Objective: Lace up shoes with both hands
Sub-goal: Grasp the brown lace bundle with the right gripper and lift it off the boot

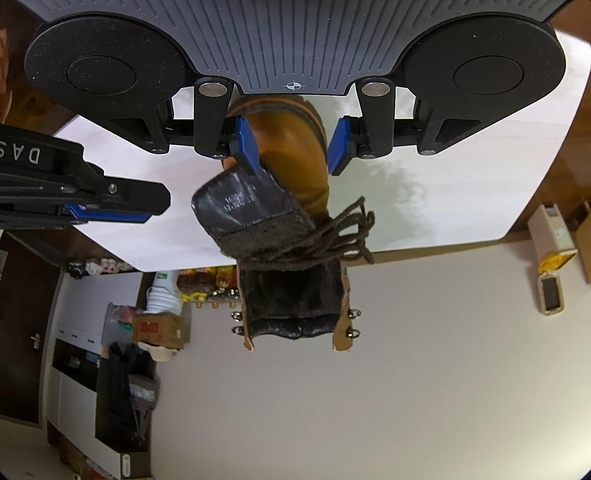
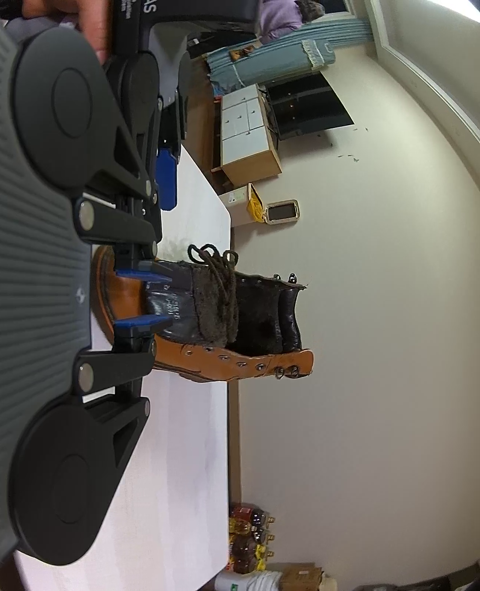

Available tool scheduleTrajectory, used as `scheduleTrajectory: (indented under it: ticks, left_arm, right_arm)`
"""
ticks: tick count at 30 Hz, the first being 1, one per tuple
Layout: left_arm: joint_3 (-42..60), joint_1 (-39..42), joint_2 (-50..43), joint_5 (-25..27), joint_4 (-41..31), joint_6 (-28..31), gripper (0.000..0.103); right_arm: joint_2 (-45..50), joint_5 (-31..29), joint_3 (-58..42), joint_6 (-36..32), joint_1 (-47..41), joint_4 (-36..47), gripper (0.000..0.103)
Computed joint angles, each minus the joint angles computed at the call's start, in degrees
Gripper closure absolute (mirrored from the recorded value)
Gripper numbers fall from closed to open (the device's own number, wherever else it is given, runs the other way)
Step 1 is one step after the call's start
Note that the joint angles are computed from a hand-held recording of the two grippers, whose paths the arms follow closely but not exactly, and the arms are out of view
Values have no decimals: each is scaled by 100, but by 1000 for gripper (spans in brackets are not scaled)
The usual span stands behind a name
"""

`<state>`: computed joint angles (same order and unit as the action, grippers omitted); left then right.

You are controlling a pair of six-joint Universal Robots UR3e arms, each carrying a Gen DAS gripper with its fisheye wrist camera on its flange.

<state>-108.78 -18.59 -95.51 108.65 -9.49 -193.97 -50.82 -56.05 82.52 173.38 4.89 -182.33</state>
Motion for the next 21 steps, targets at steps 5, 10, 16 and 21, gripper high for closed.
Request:
scheduleTrajectory:
  ticks: [5,10,16,21]
  left_arm:
    - [90,157,-98,21,7,100,58]
    - [170,351,-219,36,21,232,58]
    - [128,654,-207,-233,94,323,57]
    - [7,885,-126,-503,179,415,57]
  right_arm:
    - [276,-103,-612,-154,79,345,81]
    - [715,-106,-1488,-491,140,844,81]
    - [1692,54,-3677,-1380,247,2054,79]
    - [2584,173,-5756,-2645,390,3553,76]
